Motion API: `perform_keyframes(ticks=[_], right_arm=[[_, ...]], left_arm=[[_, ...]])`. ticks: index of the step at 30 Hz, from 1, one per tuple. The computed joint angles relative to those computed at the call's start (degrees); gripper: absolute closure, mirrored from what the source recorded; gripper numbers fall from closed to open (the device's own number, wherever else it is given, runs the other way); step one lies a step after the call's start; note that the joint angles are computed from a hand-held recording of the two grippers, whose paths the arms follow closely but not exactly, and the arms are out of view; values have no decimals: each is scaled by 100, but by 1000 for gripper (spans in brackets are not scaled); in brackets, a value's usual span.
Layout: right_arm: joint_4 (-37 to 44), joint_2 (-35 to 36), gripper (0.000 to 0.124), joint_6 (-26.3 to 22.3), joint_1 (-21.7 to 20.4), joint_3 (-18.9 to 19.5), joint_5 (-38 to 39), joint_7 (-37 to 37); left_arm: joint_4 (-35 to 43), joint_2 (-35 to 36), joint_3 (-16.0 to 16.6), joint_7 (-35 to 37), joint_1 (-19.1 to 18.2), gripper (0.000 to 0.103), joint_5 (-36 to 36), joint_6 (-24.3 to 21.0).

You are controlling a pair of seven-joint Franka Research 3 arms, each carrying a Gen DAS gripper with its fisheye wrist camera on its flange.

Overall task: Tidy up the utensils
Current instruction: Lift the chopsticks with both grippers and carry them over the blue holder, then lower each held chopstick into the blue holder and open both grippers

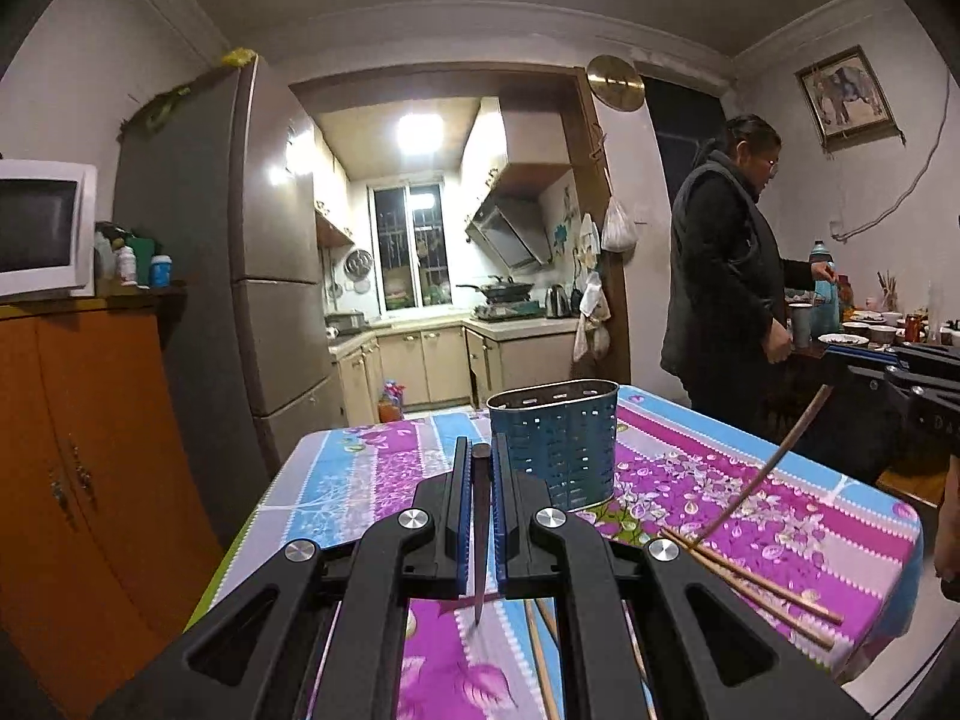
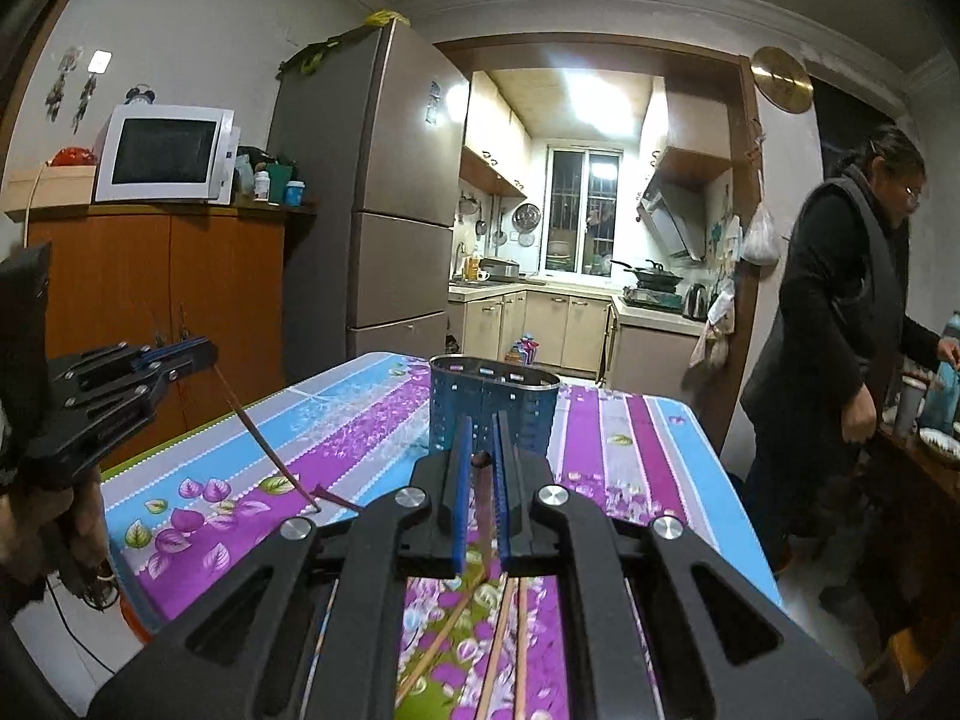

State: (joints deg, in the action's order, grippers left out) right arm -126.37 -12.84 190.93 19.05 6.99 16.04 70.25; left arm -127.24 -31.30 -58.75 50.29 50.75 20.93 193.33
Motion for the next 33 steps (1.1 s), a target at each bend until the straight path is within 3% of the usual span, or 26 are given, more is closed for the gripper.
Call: perform_keyframes(ticks=[4,7,9,14,20,24,27,33], right_arm=[[441,245,119,-335,485,-500,17,-115],[865,415,119,-705,1034,-1036,479,-529],[1194,533,119,-1014,1130,-1159,858,-817],[1896,797,119,-1524,911,-1071,1424,-1205],[2732,1182,119,-1930,575,-904,2530,-1973],[2994,1347,119,-2233,274,-671,3195,-2330],[3023,1426,119,-2355,72,-462,3193,-2310],[3416,1715,119,-2671,-190,-228,2642,-1831]], left_arm=[[514,547,-127,131,106,95,219,-369],[905,843,-293,91,243,95,482,-662],[1162,1038,-370,64,276,95,668,-870],[1723,1433,-378,-15,190,95,1058,-1364],[2495,2132,-78,251,-434,95,1289,-2114],[2849,2338,47,187,-648,95,1648,-2361],[2972,2412,192,83,-834,95,1852,-2414],[3444,3021,373,216,-1381,95,2017,-2935]])
